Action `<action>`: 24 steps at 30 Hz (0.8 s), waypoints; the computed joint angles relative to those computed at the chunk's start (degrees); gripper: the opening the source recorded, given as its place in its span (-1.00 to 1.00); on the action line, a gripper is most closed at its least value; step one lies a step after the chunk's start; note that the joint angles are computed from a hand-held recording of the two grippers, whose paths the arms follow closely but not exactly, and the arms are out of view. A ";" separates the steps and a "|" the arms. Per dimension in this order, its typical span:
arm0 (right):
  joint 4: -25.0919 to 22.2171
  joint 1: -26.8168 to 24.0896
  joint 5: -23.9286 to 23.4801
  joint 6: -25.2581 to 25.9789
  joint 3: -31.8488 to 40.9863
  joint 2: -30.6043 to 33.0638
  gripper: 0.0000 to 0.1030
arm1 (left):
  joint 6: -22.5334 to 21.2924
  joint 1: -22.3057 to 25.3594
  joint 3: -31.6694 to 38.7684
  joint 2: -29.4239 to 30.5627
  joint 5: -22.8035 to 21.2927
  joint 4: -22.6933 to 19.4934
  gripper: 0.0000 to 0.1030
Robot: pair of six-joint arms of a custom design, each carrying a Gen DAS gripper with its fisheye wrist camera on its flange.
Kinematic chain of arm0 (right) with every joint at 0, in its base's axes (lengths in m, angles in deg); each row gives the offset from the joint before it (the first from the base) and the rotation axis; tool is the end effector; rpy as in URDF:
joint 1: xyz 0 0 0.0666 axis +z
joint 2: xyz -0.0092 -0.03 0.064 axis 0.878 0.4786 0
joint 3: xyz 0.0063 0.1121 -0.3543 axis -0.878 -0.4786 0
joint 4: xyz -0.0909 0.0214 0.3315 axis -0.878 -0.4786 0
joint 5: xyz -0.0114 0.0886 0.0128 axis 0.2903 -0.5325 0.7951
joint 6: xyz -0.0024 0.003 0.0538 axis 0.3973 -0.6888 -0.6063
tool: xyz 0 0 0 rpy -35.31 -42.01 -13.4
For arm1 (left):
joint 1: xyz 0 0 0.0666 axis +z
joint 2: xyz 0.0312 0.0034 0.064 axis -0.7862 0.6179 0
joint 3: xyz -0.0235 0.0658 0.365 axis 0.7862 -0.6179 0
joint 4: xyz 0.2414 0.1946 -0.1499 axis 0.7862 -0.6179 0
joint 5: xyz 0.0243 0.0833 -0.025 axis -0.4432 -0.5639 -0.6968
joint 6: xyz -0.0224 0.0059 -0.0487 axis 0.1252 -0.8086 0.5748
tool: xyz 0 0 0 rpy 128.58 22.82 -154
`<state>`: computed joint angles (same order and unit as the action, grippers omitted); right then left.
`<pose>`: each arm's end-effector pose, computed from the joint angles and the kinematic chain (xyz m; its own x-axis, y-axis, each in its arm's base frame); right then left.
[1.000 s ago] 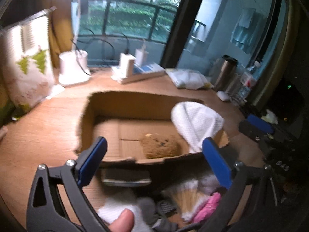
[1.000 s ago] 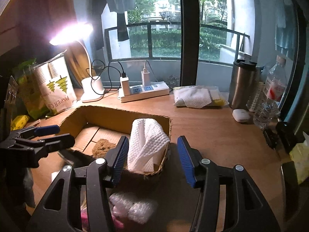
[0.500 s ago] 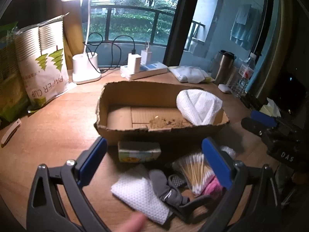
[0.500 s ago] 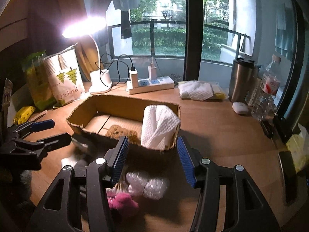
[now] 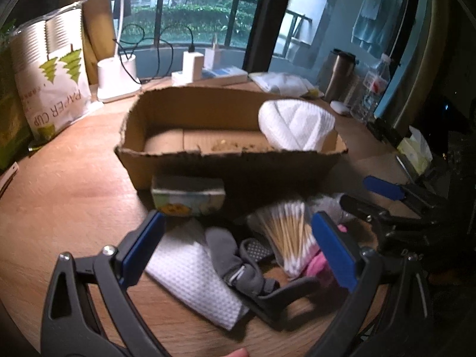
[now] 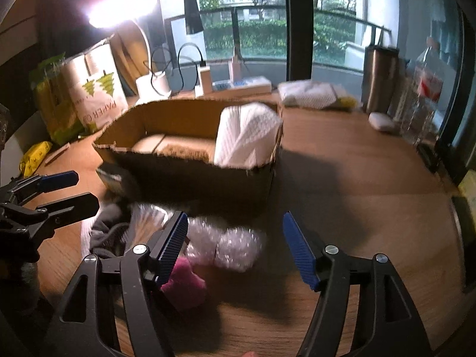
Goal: Organize soft objects
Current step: 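Grasp the cotton swab bag with the left tool while the right tool grasps the bubble wrap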
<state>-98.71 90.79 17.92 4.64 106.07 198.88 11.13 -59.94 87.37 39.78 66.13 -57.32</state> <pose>0.5563 0.2995 0.3998 -0.7083 0.1252 -0.6947 0.0744 0.9919 0.1030 0.6487 -0.1105 0.4226 -0.6431 0.3775 -0.6663 0.6413 0.7410 -0.1991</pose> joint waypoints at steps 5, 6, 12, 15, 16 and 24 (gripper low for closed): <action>0.73 -0.68 -3.41 0.07 -0.59 0.81 0.37 | -0.22 -1.10 -0.45 -0.02 -2.35 -0.01 0.94; 0.71 -0.84 -4.13 0.16 -0.52 1.09 0.37 | -0.27 -1.29 0.05 0.26 -2.60 -0.24 0.94; 1.86 -1.93 -7.34 0.34 -2.00 0.95 0.34 | -1.64 -3.04 1.49 1.19 -4.42 -1.67 0.94; 3.55 -2.68 -8.22 0.00 -4.10 -0.05 0.24 | -2.37 -4.12 2.39 1.79 -5.48 -2.55 0.94; 4.26 -2.95 -8.36 -0.20 -5.15 -0.62 0.23 | -2.49 -4.44 2.95 2.16 -5.82 -2.98 0.94; 8.81 -4.29 -8.39 -1.02 -11.99 -4.65 0.18 | -3.79 -6.71 9.14 6.36 -8.89 -7.92 0.92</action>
